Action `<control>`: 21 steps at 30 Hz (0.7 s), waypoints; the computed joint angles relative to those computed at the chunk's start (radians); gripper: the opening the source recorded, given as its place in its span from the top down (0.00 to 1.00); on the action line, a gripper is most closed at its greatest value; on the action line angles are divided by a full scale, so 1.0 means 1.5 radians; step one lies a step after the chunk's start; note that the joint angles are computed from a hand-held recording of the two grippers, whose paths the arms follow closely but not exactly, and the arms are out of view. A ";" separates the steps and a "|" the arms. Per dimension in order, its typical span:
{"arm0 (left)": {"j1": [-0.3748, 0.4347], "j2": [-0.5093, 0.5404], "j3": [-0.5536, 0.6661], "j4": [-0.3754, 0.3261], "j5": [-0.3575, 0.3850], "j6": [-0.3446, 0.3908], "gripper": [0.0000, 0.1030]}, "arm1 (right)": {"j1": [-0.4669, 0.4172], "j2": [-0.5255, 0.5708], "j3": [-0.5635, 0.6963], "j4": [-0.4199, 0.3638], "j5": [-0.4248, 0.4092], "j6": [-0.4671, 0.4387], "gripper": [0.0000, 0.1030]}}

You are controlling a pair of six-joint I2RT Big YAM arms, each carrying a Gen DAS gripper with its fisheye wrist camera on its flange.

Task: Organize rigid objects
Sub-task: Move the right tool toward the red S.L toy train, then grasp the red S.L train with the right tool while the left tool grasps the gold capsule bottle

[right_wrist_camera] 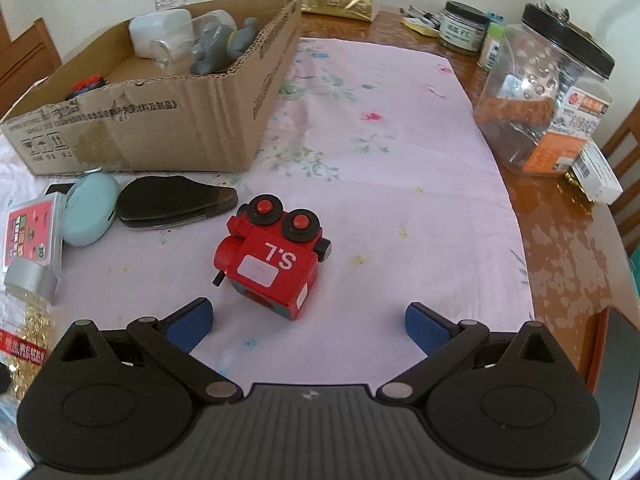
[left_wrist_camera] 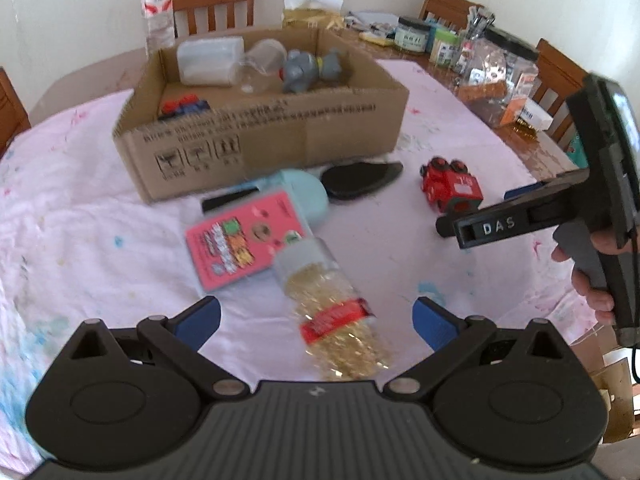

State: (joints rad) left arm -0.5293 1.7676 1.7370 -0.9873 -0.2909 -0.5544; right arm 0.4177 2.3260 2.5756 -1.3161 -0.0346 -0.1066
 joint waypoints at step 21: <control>0.007 -0.033 -0.053 -0.101 -0.082 -0.130 0.01 | -0.010 -0.028 -0.053 0.034 -0.042 -0.064 0.00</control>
State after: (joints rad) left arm -0.5185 1.7187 1.6571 -1.1389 -0.4145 -0.7492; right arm 0.4023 2.2843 2.4953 -1.2654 -0.0972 -0.2029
